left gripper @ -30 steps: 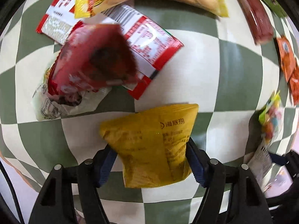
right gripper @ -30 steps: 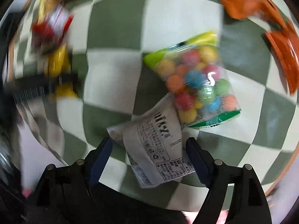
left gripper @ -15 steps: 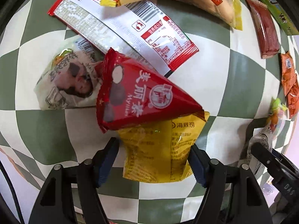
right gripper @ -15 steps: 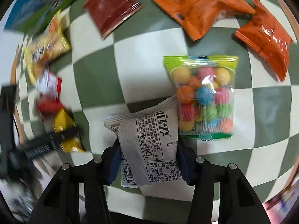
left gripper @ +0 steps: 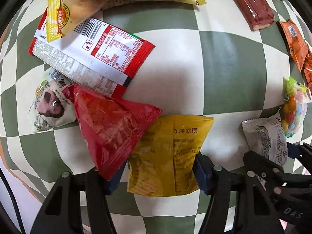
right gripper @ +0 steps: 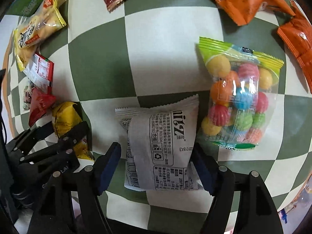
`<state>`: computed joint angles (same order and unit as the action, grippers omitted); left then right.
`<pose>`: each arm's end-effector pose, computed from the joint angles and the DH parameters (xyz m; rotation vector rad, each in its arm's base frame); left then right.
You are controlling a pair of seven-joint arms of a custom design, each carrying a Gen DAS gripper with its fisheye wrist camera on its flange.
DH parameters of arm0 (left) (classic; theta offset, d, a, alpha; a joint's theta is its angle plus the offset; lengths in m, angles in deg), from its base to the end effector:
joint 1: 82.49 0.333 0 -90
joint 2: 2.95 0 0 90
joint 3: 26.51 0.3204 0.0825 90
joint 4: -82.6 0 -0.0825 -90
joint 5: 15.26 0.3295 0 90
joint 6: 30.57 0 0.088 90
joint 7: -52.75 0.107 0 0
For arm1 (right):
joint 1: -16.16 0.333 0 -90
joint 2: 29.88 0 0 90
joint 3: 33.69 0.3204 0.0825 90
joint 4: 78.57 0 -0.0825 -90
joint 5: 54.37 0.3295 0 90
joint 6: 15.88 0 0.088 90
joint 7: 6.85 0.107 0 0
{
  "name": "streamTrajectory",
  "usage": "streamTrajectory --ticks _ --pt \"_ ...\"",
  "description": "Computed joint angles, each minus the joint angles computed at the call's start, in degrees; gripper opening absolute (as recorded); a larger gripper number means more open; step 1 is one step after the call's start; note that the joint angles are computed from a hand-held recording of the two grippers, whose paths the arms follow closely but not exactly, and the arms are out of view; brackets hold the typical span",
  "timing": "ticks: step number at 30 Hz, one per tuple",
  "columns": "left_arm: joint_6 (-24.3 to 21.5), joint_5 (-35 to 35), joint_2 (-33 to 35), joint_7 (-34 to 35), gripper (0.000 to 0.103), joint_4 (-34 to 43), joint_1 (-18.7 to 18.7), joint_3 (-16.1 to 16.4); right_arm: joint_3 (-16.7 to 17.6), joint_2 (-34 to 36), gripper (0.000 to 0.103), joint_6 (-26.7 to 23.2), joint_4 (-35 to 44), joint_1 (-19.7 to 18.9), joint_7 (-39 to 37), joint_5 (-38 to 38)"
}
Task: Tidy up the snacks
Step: 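Carry both packets into the box and open both tools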
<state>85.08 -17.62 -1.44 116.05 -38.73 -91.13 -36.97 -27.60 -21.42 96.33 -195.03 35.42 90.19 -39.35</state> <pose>0.4590 -0.1610 0.4248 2.3170 -1.9880 -0.1537 0.4540 0.2322 0.3956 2.3376 -1.9241 -0.4920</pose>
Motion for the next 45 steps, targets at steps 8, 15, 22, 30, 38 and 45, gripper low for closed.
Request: streamTrajectory --ticks 8,15,22,30,38,45 --pt "-4.54 0.18 -3.18 0.86 0.055 1.77 0.52 0.4 -1.81 7.55 0.059 2.8 6.73 4.71 2.17 -2.52" --pt "-5.04 -0.51 -5.93 1.37 0.052 0.81 1.08 0.65 0.66 8.13 0.053 2.56 8.31 1.42 0.86 -1.18" --pt "-6.12 -1.37 -9.39 2.68 0.052 1.77 1.25 0.77 -1.31 5.63 0.052 1.05 9.47 3.15 -2.45 2.43" --pt "-9.11 -1.93 -13.12 4.0 0.052 6.81 1.74 1.28 -2.88 -0.74 0.052 -2.35 10.39 0.73 -6.76 6.44" --pt "-13.47 -4.27 -12.27 3.82 0.052 19.07 2.94 2.17 -4.93 -1.81 0.052 -5.21 17.05 -2.92 -11.14 11.85" --pt "-13.83 -3.65 -0.12 4.25 0.052 37.63 4.39 2.78 -3.42 6.92 0.052 -3.92 34.03 -5.11 -9.58 14.21"
